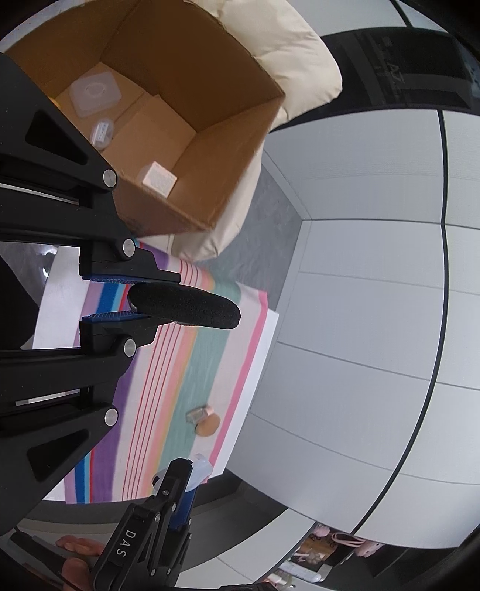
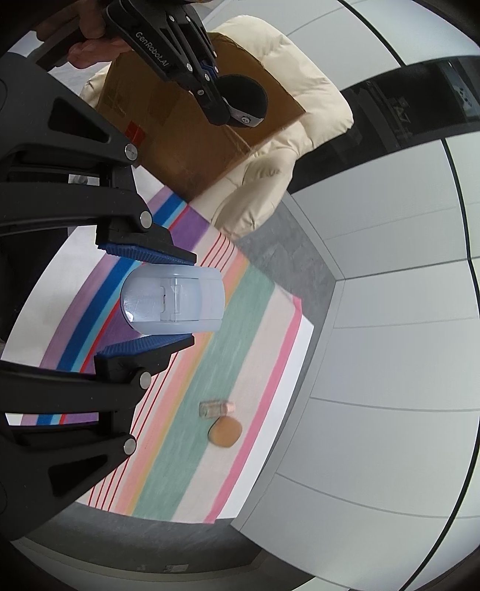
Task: Organize objects
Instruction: 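Lift the brush and blue case and carry them over the cardboard box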
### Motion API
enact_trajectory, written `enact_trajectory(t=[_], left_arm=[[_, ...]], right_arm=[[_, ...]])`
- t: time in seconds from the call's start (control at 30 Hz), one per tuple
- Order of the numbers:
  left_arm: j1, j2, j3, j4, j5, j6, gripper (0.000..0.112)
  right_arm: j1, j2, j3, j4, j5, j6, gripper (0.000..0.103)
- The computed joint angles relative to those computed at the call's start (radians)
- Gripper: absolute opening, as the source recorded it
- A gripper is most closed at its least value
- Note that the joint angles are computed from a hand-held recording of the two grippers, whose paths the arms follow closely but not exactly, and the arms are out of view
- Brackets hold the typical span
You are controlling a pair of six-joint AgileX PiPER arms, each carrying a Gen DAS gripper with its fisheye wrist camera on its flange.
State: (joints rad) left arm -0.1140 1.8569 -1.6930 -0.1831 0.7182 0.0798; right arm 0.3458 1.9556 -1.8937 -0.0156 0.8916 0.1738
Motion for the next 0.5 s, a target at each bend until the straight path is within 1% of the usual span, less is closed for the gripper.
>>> enact_trajectory(t=[0.5], left_arm=[[0.095, -0.037, 0.046, 0.013, 0.005, 0.009, 0.012]], right_arm=[[0.086, 0.101, -0.161, -0.013, 0.053, -0.002, 0.038]])
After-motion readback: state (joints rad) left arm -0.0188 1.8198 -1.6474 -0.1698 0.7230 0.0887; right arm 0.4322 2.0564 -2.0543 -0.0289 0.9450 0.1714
